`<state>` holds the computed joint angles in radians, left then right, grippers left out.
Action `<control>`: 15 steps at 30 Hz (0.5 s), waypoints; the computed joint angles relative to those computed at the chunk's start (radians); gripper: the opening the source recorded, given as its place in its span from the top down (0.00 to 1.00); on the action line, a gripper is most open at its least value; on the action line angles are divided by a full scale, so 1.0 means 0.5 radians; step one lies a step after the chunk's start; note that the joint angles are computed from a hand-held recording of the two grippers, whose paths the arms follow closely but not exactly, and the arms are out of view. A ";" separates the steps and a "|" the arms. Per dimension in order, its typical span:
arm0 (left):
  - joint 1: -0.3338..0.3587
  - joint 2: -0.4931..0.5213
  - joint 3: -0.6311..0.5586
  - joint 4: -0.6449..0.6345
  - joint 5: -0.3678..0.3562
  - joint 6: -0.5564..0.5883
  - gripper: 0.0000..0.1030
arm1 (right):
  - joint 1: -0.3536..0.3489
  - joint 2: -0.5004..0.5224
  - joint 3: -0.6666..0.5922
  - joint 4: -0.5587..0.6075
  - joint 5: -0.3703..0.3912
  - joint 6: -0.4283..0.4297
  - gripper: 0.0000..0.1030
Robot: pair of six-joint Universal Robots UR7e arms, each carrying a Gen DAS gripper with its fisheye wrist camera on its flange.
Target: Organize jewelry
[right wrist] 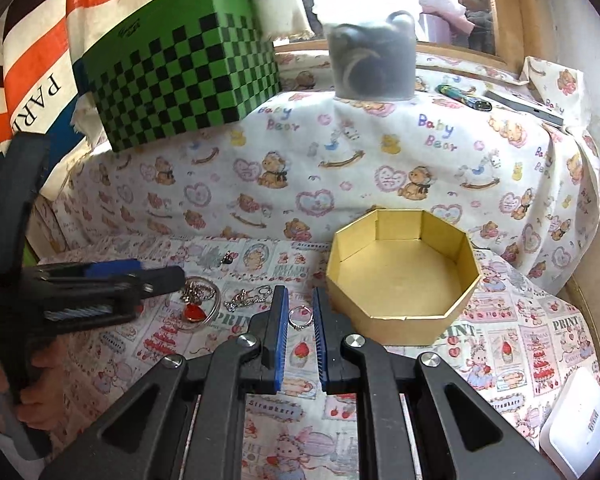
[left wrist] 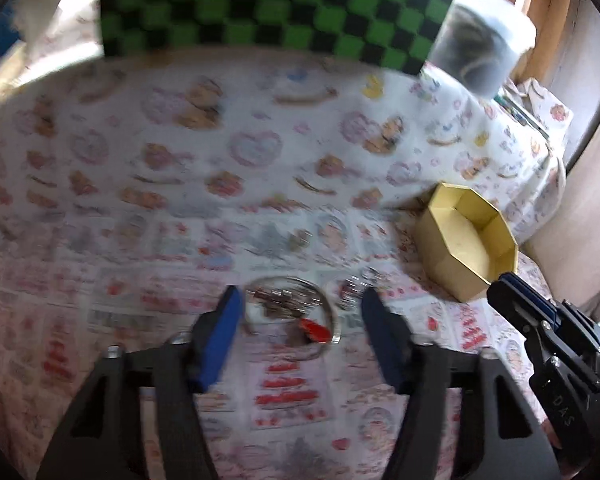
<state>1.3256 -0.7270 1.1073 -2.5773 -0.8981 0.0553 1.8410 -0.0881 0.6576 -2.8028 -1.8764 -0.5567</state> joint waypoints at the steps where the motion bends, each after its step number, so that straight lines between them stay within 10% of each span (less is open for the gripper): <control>1: 0.013 0.013 -0.040 0.079 -0.043 -0.071 0.60 | 0.000 -0.001 -0.001 -0.002 0.000 -0.005 0.87; 15: 0.033 0.153 -0.215 0.144 0.059 -0.220 1.00 | -0.004 -0.028 0.036 -0.033 0.014 0.000 0.87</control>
